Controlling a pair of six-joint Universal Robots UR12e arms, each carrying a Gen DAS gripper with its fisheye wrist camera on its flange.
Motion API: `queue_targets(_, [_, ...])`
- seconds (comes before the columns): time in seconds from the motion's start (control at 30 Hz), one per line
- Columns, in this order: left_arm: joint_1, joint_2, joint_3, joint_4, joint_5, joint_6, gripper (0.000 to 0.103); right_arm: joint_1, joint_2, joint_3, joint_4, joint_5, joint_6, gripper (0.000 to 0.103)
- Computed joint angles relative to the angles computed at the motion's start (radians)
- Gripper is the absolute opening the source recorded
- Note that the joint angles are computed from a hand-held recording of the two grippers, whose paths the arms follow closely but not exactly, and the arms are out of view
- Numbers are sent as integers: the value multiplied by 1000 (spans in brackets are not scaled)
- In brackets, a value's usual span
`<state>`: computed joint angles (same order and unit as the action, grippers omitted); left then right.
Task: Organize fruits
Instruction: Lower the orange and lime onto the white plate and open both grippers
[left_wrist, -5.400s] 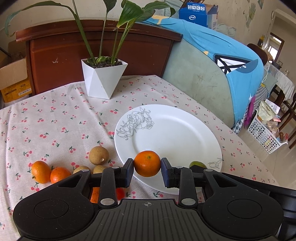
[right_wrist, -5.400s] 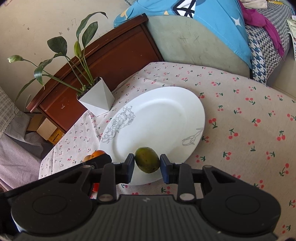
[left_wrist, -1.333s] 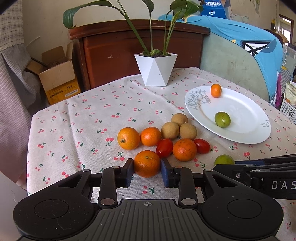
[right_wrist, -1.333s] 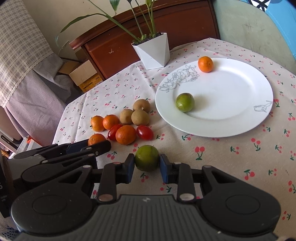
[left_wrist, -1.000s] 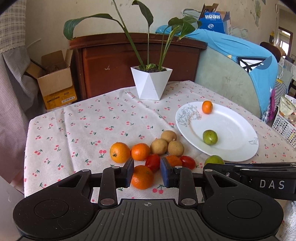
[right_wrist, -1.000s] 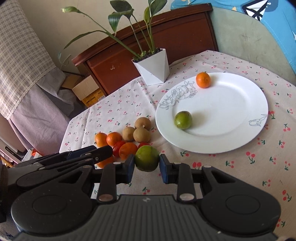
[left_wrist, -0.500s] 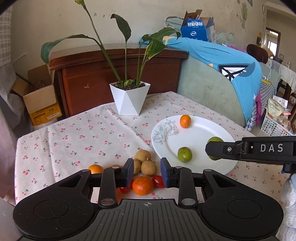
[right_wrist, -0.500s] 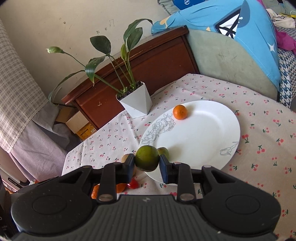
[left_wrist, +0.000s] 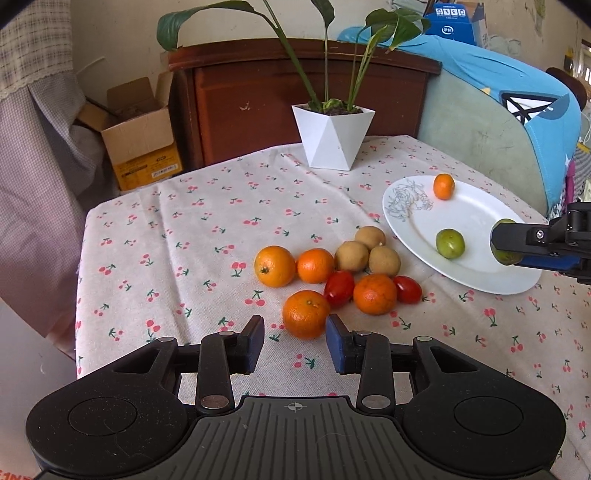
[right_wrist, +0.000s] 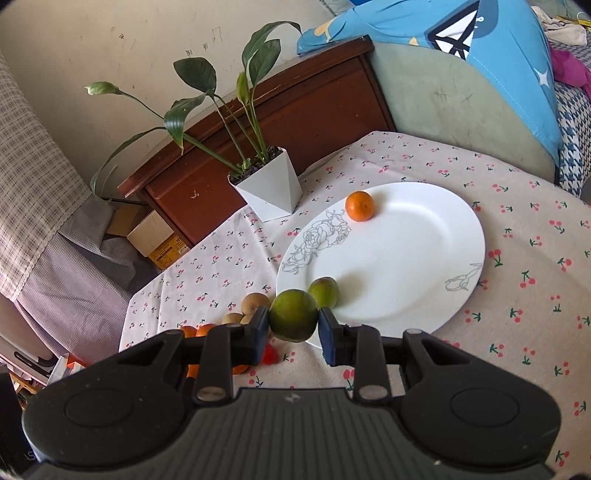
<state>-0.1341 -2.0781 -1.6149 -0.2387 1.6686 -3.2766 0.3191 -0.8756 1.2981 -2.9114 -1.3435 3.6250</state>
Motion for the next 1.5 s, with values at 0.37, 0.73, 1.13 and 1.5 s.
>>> queue_targets(0.37, [-5,-34,19,45,1,-17,28,-8,3,-1,23,6,58,29])
queue_targets(0.73, [-10,-52,88,86,-133,-56,28,-15,7,-2,1,-49,133,29])
queue_targets(1.13, [-26,-138,231,-23,-198,-12,28,-19,16,-11,27,-77,169,29])
queue_targets(1.5, [-31,-150,260,-39,-198,-25,39,-20,17,-9,18,-94,189,32])
